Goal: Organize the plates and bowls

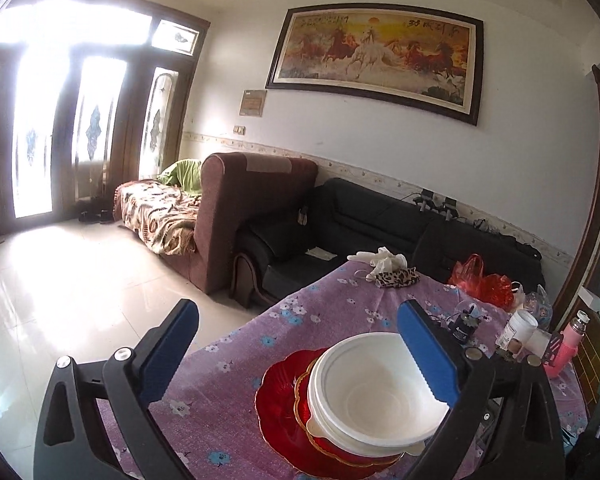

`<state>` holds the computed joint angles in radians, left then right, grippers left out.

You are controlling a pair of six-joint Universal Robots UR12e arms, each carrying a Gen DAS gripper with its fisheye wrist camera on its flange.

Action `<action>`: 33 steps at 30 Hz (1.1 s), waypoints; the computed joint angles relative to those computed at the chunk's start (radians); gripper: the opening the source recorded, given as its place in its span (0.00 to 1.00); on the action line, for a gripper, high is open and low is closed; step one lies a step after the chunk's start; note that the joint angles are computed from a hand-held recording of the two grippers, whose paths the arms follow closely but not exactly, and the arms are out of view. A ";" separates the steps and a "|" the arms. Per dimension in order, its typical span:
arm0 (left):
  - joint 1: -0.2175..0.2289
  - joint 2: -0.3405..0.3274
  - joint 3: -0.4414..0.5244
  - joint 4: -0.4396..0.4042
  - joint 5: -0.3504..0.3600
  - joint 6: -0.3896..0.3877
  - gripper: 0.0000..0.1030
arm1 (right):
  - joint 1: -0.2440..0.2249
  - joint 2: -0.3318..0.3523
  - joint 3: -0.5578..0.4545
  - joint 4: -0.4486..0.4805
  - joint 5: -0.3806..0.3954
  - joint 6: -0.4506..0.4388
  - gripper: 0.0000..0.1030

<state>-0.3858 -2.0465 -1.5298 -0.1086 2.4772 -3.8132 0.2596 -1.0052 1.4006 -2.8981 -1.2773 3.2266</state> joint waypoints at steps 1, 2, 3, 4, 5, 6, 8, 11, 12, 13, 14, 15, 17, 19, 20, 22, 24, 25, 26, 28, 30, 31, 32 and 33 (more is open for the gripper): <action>-0.009 -0.006 0.003 0.022 0.031 0.017 0.98 | 0.000 -0.005 0.013 -0.017 -0.001 0.000 0.76; -0.018 -0.012 0.005 0.044 0.058 0.031 1.00 | -0.001 -0.011 0.026 -0.037 -0.005 0.000 0.76; -0.023 -0.017 0.007 0.068 0.075 0.046 1.00 | 0.001 -0.018 0.047 -0.070 -0.019 0.000 0.77; -0.030 -0.026 0.010 0.109 0.094 0.071 1.00 | 0.002 -0.023 0.061 -0.091 -0.030 -0.001 0.78; -0.039 -0.037 0.011 0.169 0.113 0.107 1.00 | 0.004 -0.029 0.078 -0.117 -0.043 -0.003 0.79; -0.047 -0.046 0.013 0.228 0.126 0.145 1.00 | 0.004 -0.034 0.093 -0.137 -0.051 -0.003 0.81; -0.065 -0.067 0.022 0.341 0.153 0.230 1.00 | 0.002 -0.047 0.122 -0.163 -0.051 0.002 0.82; -0.094 -0.113 0.065 0.449 0.238 0.375 1.00 | -0.006 -0.065 0.159 -0.185 -0.034 0.011 0.83; -0.101 -0.123 0.076 0.469 0.255 0.415 1.00 | -0.008 -0.070 0.173 -0.198 -0.032 0.016 0.83; -0.107 -0.136 0.093 0.483 0.273 0.462 1.00 | -0.009 -0.075 0.183 -0.206 -0.031 0.018 0.83; -0.114 -0.147 0.108 0.475 0.290 0.494 1.00 | -0.010 -0.079 0.193 -0.215 -0.031 0.018 0.83; -0.117 -0.151 0.112 0.461 0.285 0.508 1.00 | -0.012 -0.083 0.203 -0.223 -0.031 0.016 0.84; -0.117 -0.133 0.094 0.374 0.222 0.455 1.00 | -0.013 -0.089 0.217 -0.237 -0.038 0.010 0.84; -0.109 -0.117 0.076 0.300 0.153 0.375 1.00 | -0.014 -0.094 0.231 -0.248 -0.048 0.000 0.85; -0.104 -0.105 0.064 0.256 0.108 0.329 1.00 | -0.014 -0.096 0.237 -0.251 -0.054 -0.006 0.85; -0.097 -0.100 0.062 0.197 0.070 0.282 1.00 | -0.015 -0.099 0.247 -0.255 -0.055 -0.016 0.85; -0.092 -0.096 0.061 0.141 0.043 0.252 1.00 | -0.018 -0.101 0.253 -0.253 -0.048 -0.028 0.86; -0.090 -0.093 0.059 0.110 0.028 0.233 1.00 | -0.018 -0.101 0.254 -0.253 -0.048 -0.033 0.86; -0.085 -0.089 0.058 0.074 0.003 0.208 1.00 | -0.018 -0.100 0.255 -0.251 -0.048 -0.043 0.86; -0.080 -0.077 0.042 0.040 -0.031 0.171 1.00 | -0.017 -0.098 0.254 -0.245 -0.052 -0.059 0.86; -0.071 -0.071 0.042 -0.008 -0.070 0.136 1.00 | -0.016 -0.096 0.252 -0.237 -0.052 -0.069 0.86; -0.069 -0.068 0.039 -0.020 -0.084 0.124 1.00 | -0.015 -0.096 0.250 -0.232 -0.051 -0.074 0.86; -0.063 -0.065 0.039 -0.041 -0.108 0.105 1.00 | -0.014 -0.095 0.249 -0.228 -0.051 -0.077 0.86; -0.059 -0.062 0.037 -0.054 -0.127 0.091 1.00 | -0.013 -0.093 0.247 -0.224 -0.051 -0.081 0.86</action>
